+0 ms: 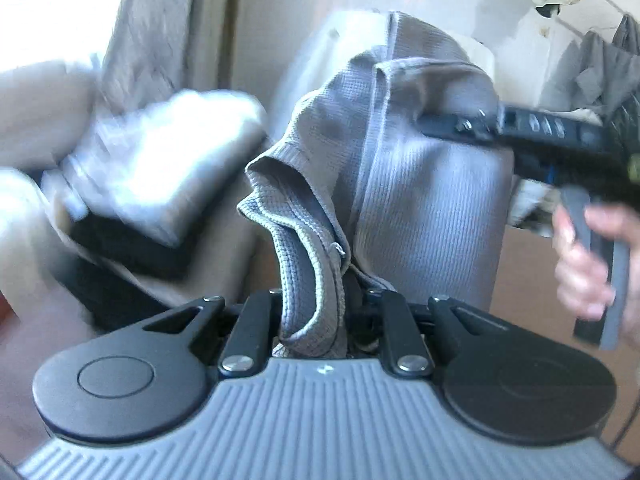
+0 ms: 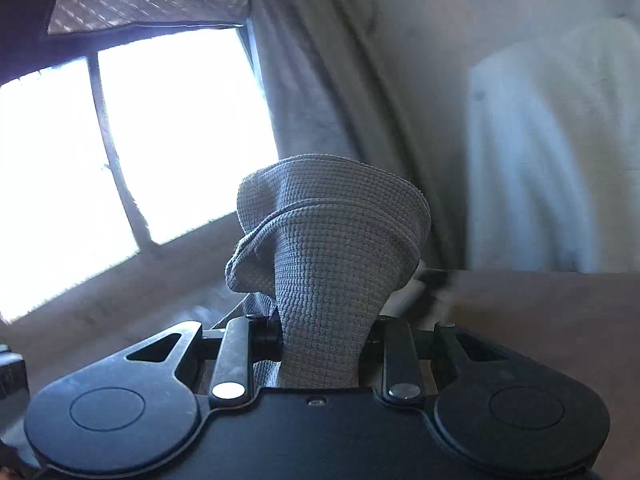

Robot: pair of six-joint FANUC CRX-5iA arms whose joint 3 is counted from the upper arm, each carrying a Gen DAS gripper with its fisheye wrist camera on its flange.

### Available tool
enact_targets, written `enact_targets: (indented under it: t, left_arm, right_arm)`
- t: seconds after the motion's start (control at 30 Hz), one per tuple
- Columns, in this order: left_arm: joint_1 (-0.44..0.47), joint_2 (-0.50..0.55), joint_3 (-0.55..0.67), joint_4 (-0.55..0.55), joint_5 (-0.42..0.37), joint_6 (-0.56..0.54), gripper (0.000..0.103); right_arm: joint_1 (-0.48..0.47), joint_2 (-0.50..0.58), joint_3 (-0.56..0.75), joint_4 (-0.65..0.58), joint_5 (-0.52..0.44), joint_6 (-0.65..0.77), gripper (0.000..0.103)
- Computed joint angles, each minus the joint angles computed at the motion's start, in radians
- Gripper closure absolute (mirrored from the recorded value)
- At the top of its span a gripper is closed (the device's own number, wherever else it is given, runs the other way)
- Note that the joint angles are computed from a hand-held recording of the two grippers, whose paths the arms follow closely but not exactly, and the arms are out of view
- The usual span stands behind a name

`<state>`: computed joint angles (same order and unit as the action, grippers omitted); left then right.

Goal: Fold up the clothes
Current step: 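Carry the folded shirt with both grippers onto the clothes stack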

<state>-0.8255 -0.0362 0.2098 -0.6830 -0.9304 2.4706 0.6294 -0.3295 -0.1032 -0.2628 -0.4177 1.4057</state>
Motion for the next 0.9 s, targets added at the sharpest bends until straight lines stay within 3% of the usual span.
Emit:
enact_targets:
  t: [0.07,0.1,0.23,0.33,0.4,0.43,0.47,0.5,0.53,0.57,0.63,0.7,0.77,0.8,0.9]
  left_arm:
    - [0.101,-0.04,-0.016,0.102,0.037,-0.133,0.088]
    - [0.152,-0.053,-0.019,0.152,0.046,-0.185,0.088]
    - [0.311,-0.034,0.058,0.269,-0.019,-0.35,0.088]
    - [0.541,-0.045,0.016,0.592,0.064,-0.524,0.088]
    - [0.635,-0.014,0.021,0.689,0.073,-0.584,0.084]
    - [0.648,0.014,0.049,0.66,0.048,-0.591,0.077]
    - [0.638,0.061,0.109,0.58,-0.028,-0.578,0.059]
    - [0.597,0.141,0.211,0.449,-0.156,-0.561,0.049]
    - [0.551,0.226,0.316,0.318,-0.285,-0.556,0.037]
    - [0.512,0.289,0.381,0.208,-0.361,-0.566,0.037]
    - [0.453,0.318,0.411,0.075,-0.376,-0.563,0.037]
    - [0.417,0.318,0.418,-0.002,-0.377,-0.54,0.037]
    - [0.4,0.318,0.43,-0.038,-0.386,-0.505,0.037]
    - [0.391,0.314,0.431,-0.057,-0.387,-0.485,0.037]
    - [0.347,0.257,0.382,-0.154,-0.321,-0.366,0.037]
  right_arm:
    - [-0.065,0.122,0.202,-0.219,-0.112,0.068,0.072]
    - [-0.074,0.176,0.277,-0.254,-0.147,0.061,0.072]
    - [-0.016,0.342,0.472,-0.152,-0.171,-0.013,0.072]
    - [-0.005,0.405,0.515,-0.219,-0.095,-0.012,0.072]
    - [-0.023,0.453,0.555,-0.297,-0.082,0.018,0.07]
    - [-0.02,0.486,0.576,-0.258,-0.093,-0.017,0.067]
    - [-0.007,0.519,0.589,-0.166,-0.106,-0.089,0.065]
    - [0.014,0.547,0.59,-0.035,-0.119,-0.185,0.056]
    - [0.034,0.567,0.575,0.096,-0.131,-0.26,0.054]
    - [0.049,0.581,0.55,0.214,-0.137,-0.316,0.053]
    - [0.055,0.561,0.453,0.293,-0.053,-0.382,0.04]
    - [0.032,0.52,0.388,0.195,0.022,-0.378,0.027]
    - [0.016,0.479,0.342,0.144,0.07,-0.365,0.027]
    - [0.019,0.46,0.308,0.186,0.106,-0.399,0.027]
    - [0.042,0.408,0.168,0.49,0.253,-0.608,0.027]
